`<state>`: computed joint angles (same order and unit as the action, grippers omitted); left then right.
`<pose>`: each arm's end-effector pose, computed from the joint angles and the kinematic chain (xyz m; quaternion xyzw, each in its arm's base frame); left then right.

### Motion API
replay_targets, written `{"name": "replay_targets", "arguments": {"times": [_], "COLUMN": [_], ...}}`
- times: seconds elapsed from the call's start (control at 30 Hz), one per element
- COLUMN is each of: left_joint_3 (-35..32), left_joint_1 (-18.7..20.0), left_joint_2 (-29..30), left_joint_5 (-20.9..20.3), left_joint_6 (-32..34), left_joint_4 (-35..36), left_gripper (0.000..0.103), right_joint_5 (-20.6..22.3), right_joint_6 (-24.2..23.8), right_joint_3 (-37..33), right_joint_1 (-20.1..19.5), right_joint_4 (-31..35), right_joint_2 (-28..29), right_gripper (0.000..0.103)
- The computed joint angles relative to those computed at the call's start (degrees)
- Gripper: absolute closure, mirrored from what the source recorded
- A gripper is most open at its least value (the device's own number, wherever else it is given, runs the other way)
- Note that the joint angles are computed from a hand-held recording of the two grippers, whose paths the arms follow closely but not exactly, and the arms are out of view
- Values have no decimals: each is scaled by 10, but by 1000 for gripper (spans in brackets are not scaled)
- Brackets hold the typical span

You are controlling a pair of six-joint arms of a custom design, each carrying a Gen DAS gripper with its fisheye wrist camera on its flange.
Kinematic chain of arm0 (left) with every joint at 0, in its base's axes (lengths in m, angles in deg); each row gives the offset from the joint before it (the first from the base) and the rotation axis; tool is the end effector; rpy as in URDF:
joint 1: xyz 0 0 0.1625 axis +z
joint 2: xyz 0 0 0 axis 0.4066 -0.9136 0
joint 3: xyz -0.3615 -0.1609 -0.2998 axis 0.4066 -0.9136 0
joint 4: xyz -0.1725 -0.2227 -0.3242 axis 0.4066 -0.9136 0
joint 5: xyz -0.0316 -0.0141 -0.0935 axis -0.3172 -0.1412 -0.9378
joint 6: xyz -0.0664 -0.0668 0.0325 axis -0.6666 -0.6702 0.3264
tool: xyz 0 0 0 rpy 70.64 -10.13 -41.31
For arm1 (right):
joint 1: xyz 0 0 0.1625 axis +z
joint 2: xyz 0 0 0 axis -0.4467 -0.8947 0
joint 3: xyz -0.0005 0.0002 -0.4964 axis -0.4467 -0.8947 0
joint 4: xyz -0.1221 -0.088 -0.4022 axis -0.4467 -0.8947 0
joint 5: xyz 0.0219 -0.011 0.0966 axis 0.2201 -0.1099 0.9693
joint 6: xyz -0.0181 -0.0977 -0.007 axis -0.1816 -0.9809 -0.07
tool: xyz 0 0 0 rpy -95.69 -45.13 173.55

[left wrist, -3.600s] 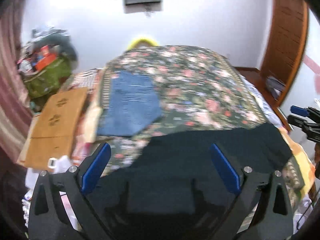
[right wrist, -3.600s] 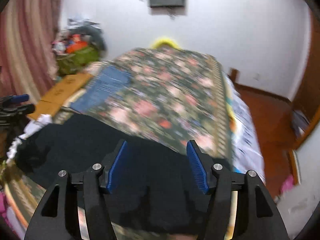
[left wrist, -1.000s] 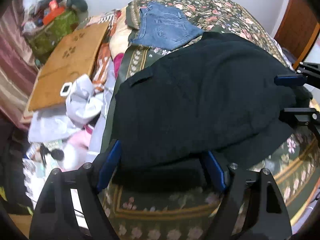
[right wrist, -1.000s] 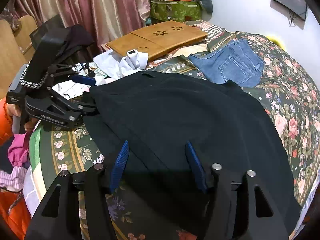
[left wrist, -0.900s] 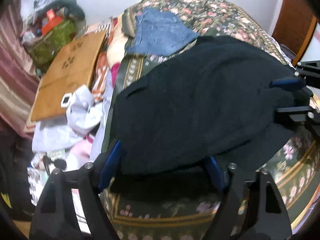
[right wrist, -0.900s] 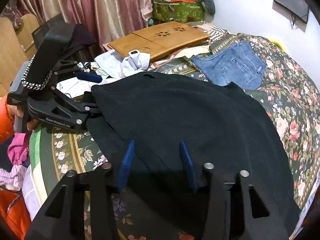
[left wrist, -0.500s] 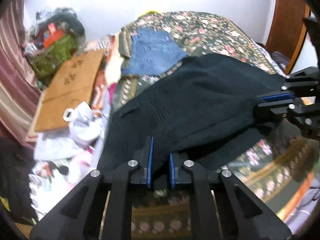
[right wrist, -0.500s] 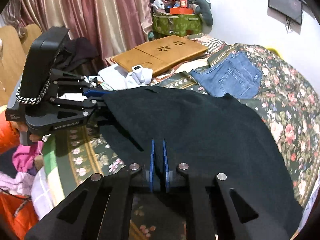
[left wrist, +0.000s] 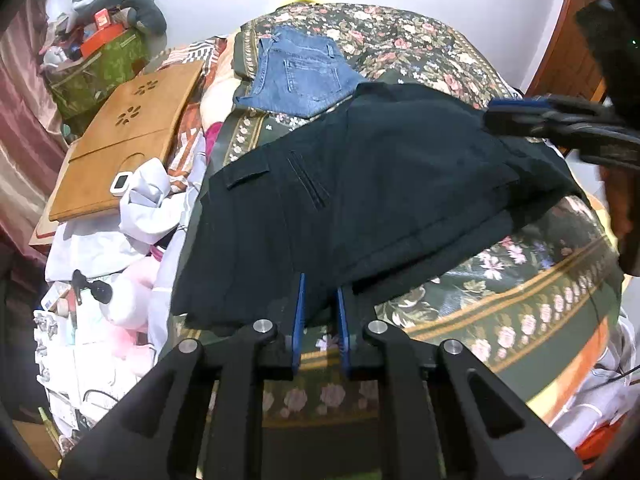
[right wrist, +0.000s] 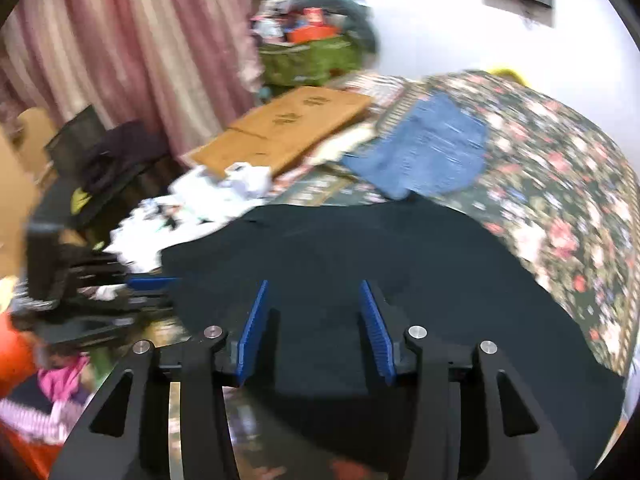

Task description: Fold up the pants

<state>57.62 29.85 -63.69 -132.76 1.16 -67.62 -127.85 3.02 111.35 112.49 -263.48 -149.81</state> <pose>-0.3457 -0.7764 0.0068 0.4429 0.8643 -0.0686 0.2281 0.0483 -0.6951 0.3280 0.1212 -0.8988 0.3221 0.2716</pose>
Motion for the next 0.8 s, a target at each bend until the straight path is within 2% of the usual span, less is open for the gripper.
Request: {"name": "replay_targets", "arguments": {"times": [0.03,0.1,0.13,0.17,0.23,0.37,0.53,0.6,0.73,0.8], "left_joint_3": [3,12,18,19,3,-74,-167,-182,-173,-179], "left_joint_1": [-2,-5,-6,-8,-9,-7,-1,1,-6,-7], "left_joint_2": [-4,-10,-13,-13,-5,39,95,108,109,111], "left_joint_5": [1,4,4,7,9,15,12,13,29,29], "left_joint_6": [0,6,16,21,20,4,-49,-60,-45,-40], "left_joint_4": [-2,-24,-49,-65,-80,-46,76,118,110,116], "left_gripper": [86,81,73,59,45,39,39,39,39,38], "right_joint_5": [-27,-43,-44,-38,-24,-5,1,2,-8,-6], "right_joint_6": [9,23,31,35,42,69,86,93,125,159], "right_joint_3": [-4,-4,1,12,27,70,123,149,196,219], "right_joint_1": [-4,-13,-19,-26,-31,-46,-56,-64,-87,-108], "right_joint_4": [-4,11,21,21,14,-5,-46,-78,-143,-149], "right_joint_2": [6,6,2,-4,-16,-48,-89,-111,-148,-174], "right_gripper": [59,59,59,59,55,54,54,53,49,47]}}
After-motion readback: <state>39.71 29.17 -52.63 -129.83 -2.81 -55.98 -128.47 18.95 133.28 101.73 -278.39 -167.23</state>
